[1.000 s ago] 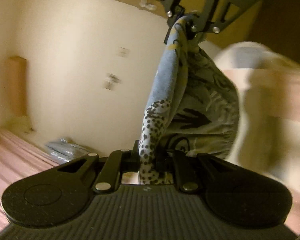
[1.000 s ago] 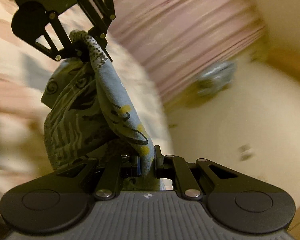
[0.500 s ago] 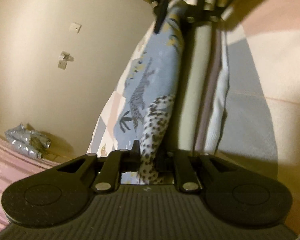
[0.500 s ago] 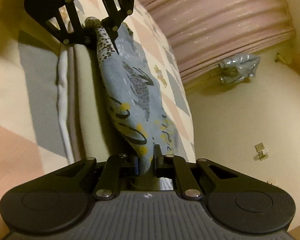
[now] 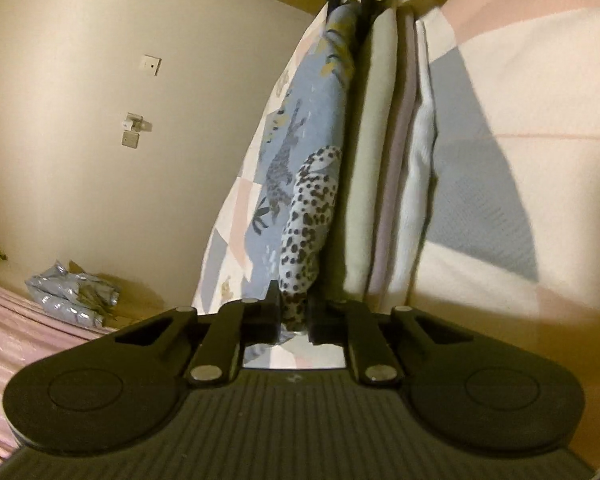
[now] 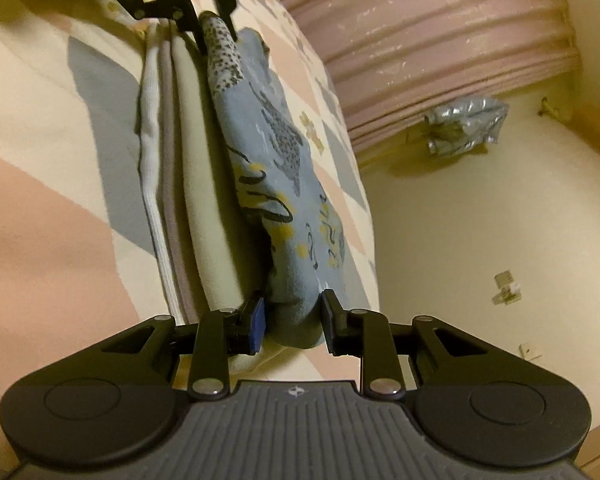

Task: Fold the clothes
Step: 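Lower the garment onto the stack of folded light clothes with both tools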

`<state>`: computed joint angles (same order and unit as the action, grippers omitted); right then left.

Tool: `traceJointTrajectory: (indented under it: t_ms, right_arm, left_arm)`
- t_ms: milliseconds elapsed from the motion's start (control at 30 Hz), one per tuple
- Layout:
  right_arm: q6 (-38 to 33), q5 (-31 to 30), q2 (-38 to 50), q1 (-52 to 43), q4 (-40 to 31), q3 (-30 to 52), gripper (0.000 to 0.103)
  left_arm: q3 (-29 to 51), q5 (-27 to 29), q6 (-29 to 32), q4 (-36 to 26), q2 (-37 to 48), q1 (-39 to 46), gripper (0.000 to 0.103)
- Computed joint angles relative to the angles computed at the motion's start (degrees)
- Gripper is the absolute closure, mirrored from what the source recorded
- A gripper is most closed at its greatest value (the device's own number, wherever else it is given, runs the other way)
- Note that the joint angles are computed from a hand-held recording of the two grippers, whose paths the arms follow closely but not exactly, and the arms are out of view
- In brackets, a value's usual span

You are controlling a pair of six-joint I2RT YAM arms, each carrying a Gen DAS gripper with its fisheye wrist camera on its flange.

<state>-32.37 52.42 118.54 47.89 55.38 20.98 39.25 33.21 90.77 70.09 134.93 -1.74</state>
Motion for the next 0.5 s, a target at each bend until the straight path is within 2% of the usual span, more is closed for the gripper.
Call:
traceJointTrajectory:
  t_ms: [33, 100, 233, 333, 500]
  right_arm:
    - [0.67, -0.78, -0.19, -0.76, -1.27, 0.61, 0.085]
    - [5.09, -1.30, -2.71, -0.52, -5.94, 0.84, 0.090]
    - [9.85, 3.60, -6.01, 5.85, -13.26, 0.90, 0.091]
    - [12.39, 4.41, -5.33, 8.09, -19.60, 2.73, 0.090]
    - [12.29, 4.94, -3.28, 7.54, -20.10, 4.13, 0.089]
  left_arm:
    - [0.73, 0.07, -0.72, -0.38, -0.03, 0.23, 0.094]
    - [2.12, 0.11, -1.92, -1.18, -0.01, 0.60, 0.094]
    - [4.20, -0.85, -0.14, -4.11, 1.46, 0.07, 0.094]
    - [5.14, -1.24, -0.74, -3.19, 2.79, -0.50, 0.094]
    - [1.21, 1.22, -1.23, -0.24, 1.40, 1.90, 0.092]
